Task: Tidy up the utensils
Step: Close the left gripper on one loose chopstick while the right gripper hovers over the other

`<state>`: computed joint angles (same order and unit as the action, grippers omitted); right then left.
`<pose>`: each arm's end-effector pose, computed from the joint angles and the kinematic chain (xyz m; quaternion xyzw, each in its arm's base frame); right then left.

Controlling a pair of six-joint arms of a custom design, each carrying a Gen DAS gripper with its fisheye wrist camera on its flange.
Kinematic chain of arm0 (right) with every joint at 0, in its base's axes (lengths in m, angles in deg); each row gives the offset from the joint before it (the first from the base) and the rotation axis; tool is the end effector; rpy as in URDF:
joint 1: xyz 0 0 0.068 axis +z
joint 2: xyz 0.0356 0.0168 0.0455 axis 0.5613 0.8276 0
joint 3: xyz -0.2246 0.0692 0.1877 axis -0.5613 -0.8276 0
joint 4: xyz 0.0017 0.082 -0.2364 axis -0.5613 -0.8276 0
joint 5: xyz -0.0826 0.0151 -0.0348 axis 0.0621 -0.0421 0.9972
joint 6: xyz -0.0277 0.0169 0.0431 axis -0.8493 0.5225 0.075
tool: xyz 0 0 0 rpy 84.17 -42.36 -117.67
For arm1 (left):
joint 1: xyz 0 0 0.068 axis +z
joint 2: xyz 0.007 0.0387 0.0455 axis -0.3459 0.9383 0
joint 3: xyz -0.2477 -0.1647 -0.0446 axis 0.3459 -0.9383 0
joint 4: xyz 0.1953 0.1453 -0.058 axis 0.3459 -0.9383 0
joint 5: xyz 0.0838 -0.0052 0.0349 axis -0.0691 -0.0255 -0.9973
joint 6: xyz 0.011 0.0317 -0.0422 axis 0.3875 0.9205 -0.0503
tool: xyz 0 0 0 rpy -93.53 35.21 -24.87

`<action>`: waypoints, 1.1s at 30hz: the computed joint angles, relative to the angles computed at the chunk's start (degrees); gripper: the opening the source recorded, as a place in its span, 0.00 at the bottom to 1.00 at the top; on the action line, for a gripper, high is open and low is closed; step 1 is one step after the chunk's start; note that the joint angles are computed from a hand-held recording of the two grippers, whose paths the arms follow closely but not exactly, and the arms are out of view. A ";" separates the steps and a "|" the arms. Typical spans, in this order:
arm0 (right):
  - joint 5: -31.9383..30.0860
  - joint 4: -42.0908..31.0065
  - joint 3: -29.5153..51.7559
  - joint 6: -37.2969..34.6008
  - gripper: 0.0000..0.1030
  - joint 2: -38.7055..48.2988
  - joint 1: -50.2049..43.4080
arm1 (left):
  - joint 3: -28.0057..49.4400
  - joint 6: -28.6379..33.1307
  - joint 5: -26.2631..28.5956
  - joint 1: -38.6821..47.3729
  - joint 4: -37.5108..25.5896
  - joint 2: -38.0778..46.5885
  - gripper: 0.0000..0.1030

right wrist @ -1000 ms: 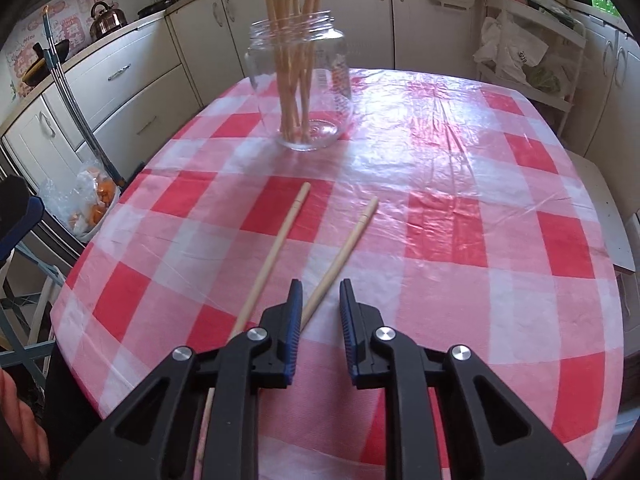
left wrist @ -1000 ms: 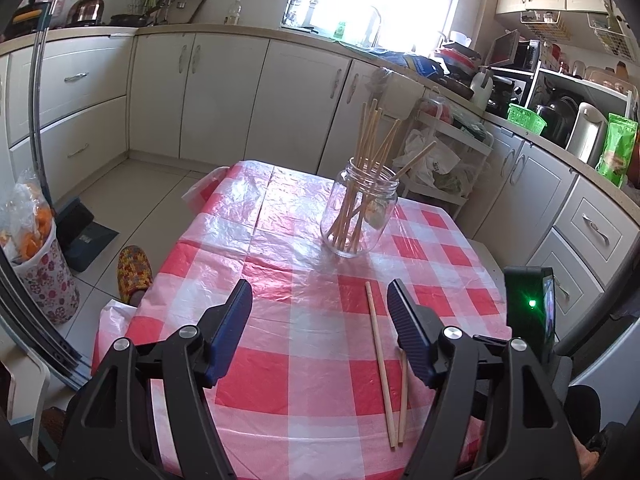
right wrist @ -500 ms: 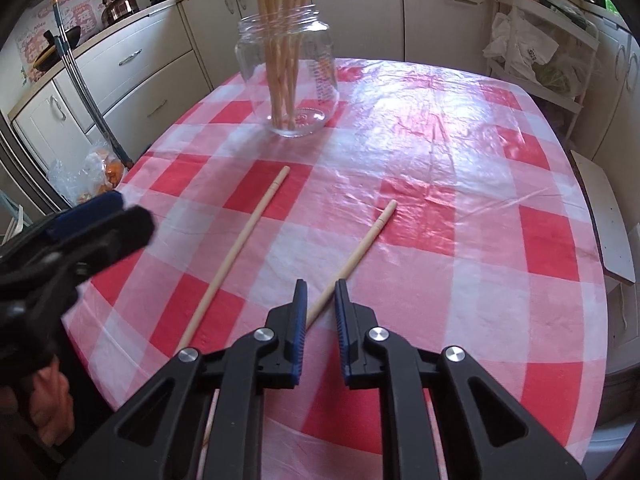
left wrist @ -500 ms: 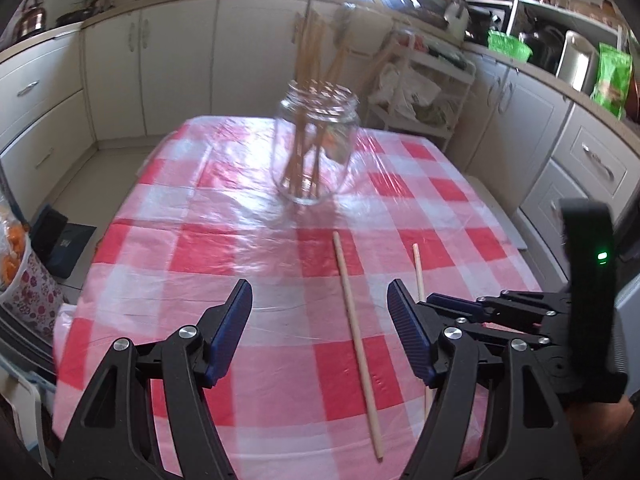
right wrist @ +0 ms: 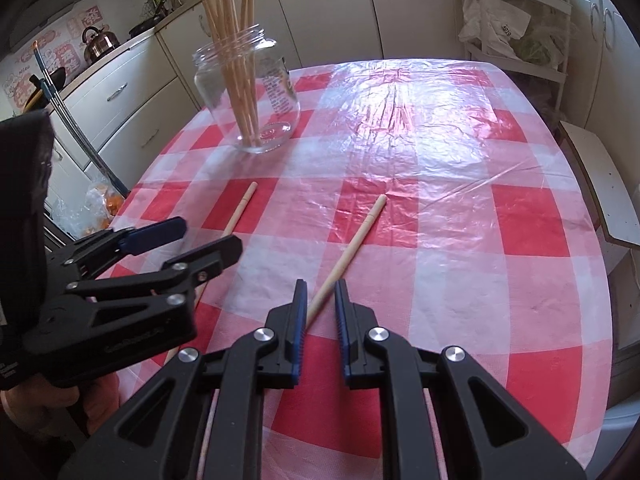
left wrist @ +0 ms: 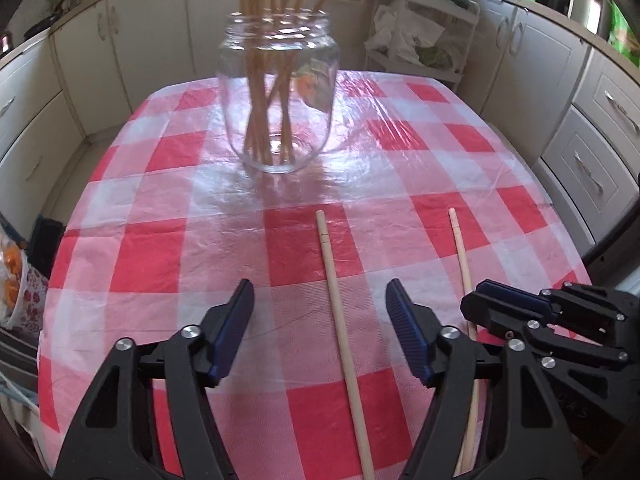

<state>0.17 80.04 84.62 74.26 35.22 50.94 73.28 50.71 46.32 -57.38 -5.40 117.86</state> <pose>0.1519 0.0441 0.1191 0.0915 0.9487 0.0916 0.2884 0.2436 -0.1842 0.0960 0.2451 0.9195 -0.1117 0.2864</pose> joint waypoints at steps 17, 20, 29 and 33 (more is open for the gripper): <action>-1.53 -0.46 5.72 -5.96 0.10 7.55 -1.65 | 3.33 8.62 7.08 3.46 -5.84 0.48 0.08; -0.65 -1.48 6.31 -6.67 0.10 7.33 0.21 | 3.24 10.41 7.92 4.06 -6.98 -0.03 0.07; 0.74 -3.34 8.30 -5.43 0.12 9.22 0.00 | 5.03 9.11 3.35 2.06 -10.44 -0.30 0.17; 1.22 -2.75 7.88 -5.09 0.12 9.15 0.41 | 4.49 7.81 2.25 1.12 -9.26 -0.07 0.21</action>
